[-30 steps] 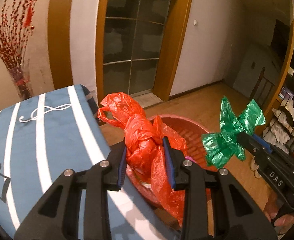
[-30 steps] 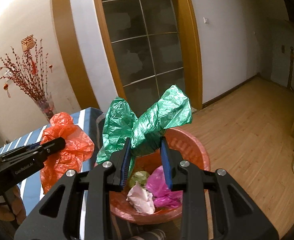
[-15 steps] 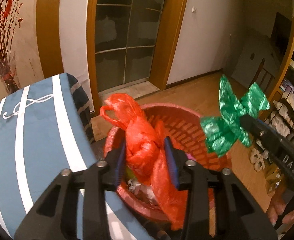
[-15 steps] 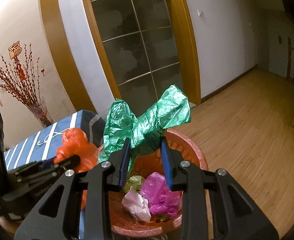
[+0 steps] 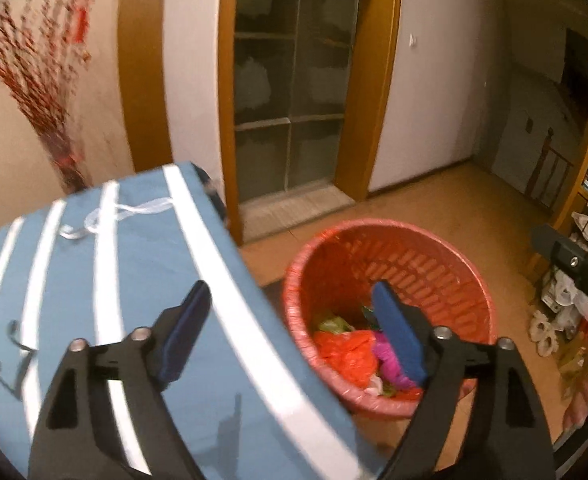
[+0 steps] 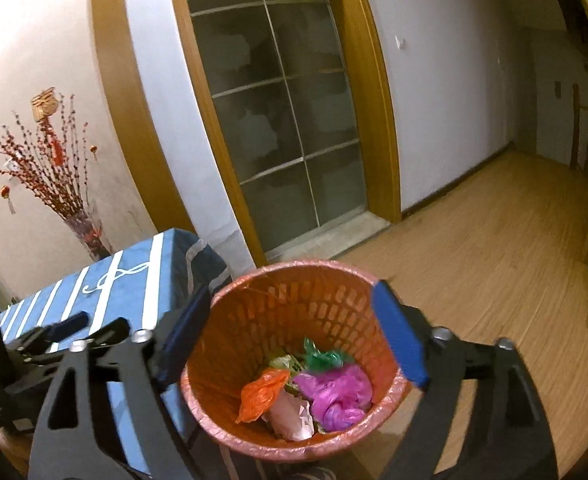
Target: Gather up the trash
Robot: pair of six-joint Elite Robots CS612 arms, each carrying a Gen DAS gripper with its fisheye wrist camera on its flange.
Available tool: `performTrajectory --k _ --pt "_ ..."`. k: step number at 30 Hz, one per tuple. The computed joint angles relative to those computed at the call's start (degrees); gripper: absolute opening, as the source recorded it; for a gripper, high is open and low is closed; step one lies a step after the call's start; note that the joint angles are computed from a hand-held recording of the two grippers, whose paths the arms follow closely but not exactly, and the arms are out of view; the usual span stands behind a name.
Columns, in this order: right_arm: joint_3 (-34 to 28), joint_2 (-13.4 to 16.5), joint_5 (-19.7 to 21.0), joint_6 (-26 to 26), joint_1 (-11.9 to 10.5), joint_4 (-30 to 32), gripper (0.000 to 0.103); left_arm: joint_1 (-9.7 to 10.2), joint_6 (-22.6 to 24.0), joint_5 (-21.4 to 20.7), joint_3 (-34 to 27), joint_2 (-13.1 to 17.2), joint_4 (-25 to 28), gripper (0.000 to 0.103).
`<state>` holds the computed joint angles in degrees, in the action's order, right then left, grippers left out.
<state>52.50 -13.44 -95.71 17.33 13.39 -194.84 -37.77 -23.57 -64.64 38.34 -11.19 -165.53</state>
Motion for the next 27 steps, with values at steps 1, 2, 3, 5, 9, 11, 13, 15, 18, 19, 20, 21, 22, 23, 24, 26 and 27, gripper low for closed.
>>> performTrajectory --k 1,2,3,5,9,11,13,15,18,19,20,21,22,23,24,26,27 --pt "0.6 -0.3 -1.3 -0.6 0.4 -1.2 0.094 -0.28 0.5 1.7 3.4 -1.5 -2.9 0.092" --pt "1.5 -0.6 -3.4 -1.5 0.9 -2.9 0.095 -0.62 0.6 3.4 6.2 -2.9 -5.2 0.094" --pt "2.2 -0.9 -5.7 -2.3 1.4 -4.6 0.099 -1.01 0.5 5.1 9.1 -4.3 -7.3 0.097" --pt "2.9 -0.9 -11.0 -4.3 2.6 -7.7 0.1 -1.6 0.2 7.7 13.4 -6.3 -10.5 0.099" --pt "4.7 -1.3 -18.9 -10.1 4.8 -12.1 0.1 -3.14 -1.4 14.1 22.3 -10.4 -15.5 0.099" --pt "5.6 -1.5 -21.0 -12.1 5.8 -14.8 0.1 -3.87 -3.2 16.9 26.0 -12.1 -17.2 0.099" --pt "7.5 -2.2 -20.6 -12.7 6.2 -16.4 0.1 -4.54 -5.6 19.0 29.4 -13.7 -18.7 0.099" --pt "9.9 -3.2 -19.7 -12.2 6.5 -17.3 0.1 -5.29 -8.4 21.3 32.5 -15.1 -19.5 0.099" --pt "13.5 -4.9 -17.7 -10.4 6.8 -17.5 0.1 -6.47 -14.4 24.8 37.0 -17.2 -18.1 0.099" --pt "14.5 -5.2 -16.9 -10.0 6.8 -18.0 0.1 -6.88 -16.2 25.5 38.5 -17.8 -17.6 0.099" --pt "15.7 -5.7 -16.1 -9.7 6.9 -18.6 0.1 -7.2 -17.4 26.0 39.5 -18.2 -17.4 0.099" --pt "16.2 -5.9 -15.8 -9.8 7.1 -19.1 0.1 -7.47 -18.4 26.5 40.3 -18.6 -17.2 0.099" --pt "16.9 -6.1 -16.0 -10.1 7.3 -19.7 0.1 -7.93 -19.3 27.3 41.5 -19.0 -17.3 0.099" --pt "17.6 -6.2 -16.4 -10.6 7.5 -20.5 0.1 -8.21 -19.6 27.9 42.1 -19.2 -17.4 0.099" --pt "18.0 -6.4 -16.4 -10.9 7.7 -21.1 0.1 -8.69 -20.1 29.2 43.0 -19.5 -17.6 0.099" --pt "19.1 -6.7 -16.2 -10.9 7.9 -21.8 0.1 -9.29 -20.9 31.0 44.1 -19.8 -17.8 0.099" --pt "19.6 -6.8 -16.0 -10.7 8.0 -22.1 0.1 -9.63 -21.2 31.6 44.7 -20.0 -18.1 0.099"
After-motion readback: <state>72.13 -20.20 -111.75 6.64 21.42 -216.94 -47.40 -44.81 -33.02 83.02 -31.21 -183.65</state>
